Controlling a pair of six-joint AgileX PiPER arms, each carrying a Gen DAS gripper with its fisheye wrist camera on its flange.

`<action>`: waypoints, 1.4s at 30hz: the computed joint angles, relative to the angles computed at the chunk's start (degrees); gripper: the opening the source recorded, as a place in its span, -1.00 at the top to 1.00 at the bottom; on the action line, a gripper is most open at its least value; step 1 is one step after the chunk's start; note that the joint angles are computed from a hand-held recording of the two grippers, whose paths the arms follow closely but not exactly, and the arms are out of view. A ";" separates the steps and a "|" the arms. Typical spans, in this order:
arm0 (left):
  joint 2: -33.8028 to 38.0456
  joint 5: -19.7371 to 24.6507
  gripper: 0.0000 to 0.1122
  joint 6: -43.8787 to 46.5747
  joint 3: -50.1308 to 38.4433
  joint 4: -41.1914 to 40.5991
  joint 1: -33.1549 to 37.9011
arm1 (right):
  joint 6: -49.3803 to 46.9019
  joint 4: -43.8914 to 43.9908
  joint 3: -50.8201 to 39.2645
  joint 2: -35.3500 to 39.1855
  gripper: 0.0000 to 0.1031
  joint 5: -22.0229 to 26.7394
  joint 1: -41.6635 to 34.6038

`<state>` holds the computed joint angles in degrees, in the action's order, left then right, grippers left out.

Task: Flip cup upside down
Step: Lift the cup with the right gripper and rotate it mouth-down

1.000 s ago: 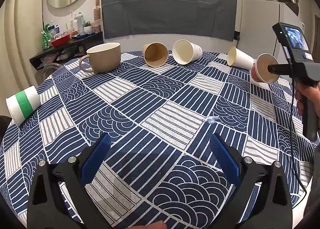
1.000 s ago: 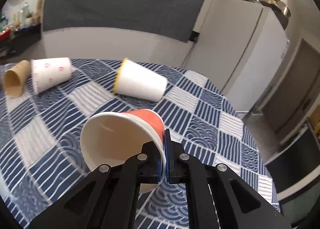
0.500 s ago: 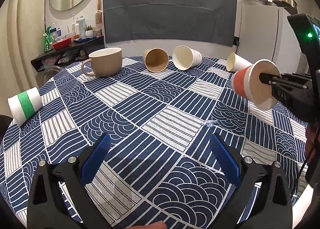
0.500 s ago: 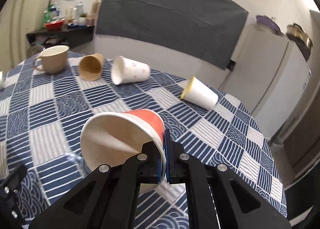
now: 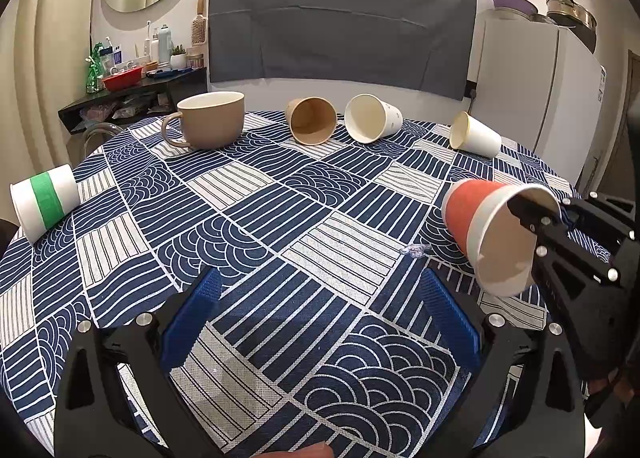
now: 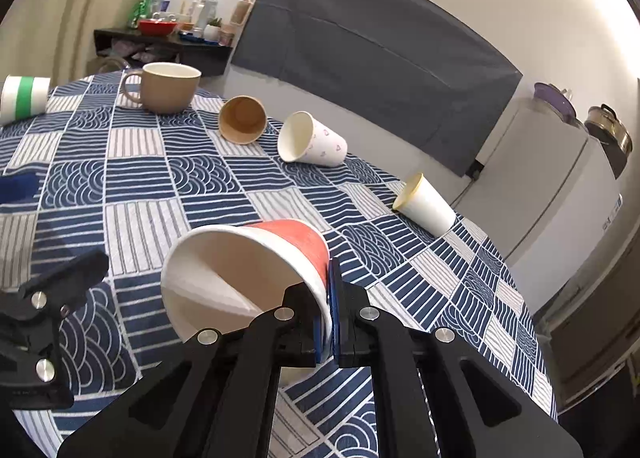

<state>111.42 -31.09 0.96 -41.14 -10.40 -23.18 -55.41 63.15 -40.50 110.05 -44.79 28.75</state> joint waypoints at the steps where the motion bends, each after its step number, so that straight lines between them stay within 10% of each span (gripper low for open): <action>1: 0.01 -0.18 -0.73 0.20 0.05 -0.28 -0.07 | 0.35 -0.24 0.41 0.21 0.93 -0.52 0.35; 9: 0.05 -0.15 -0.73 1.97 -0.02 -1.86 -0.65 | 0.11 0.58 2.22 0.71 0.83 -1.22 1.70; 13: 0.10 0.54 -0.73 0.99 -0.35 -0.51 -0.22 | 0.22 0.65 3.64 0.31 -0.13 -0.94 2.12; 19: 0.27 0.43 -0.73 1.82 -0.50 -1.12 -0.35 | 1.19 -1.14 6.78 -0.70 -0.59 -1.00 3.47; 28: -0.64 -3.08 -0.73 -4.24 1.54 5.66 1.48 | 7.02 -8.50 14.29 -5.70 -0.74 0.77 2.42; 36: -6.26 5.14 -0.73 -11.17 -0.64 13.49 2.60 | 15.21 -19.63 22.27 -16.08 -0.74 6.01 -6.31; 42: -9.16 22.33 -0.73 -4.36 -11.02 6.50 -0.10 | 18.91 -27.71 24.85 -20.64 -0.78 7.54 -15.14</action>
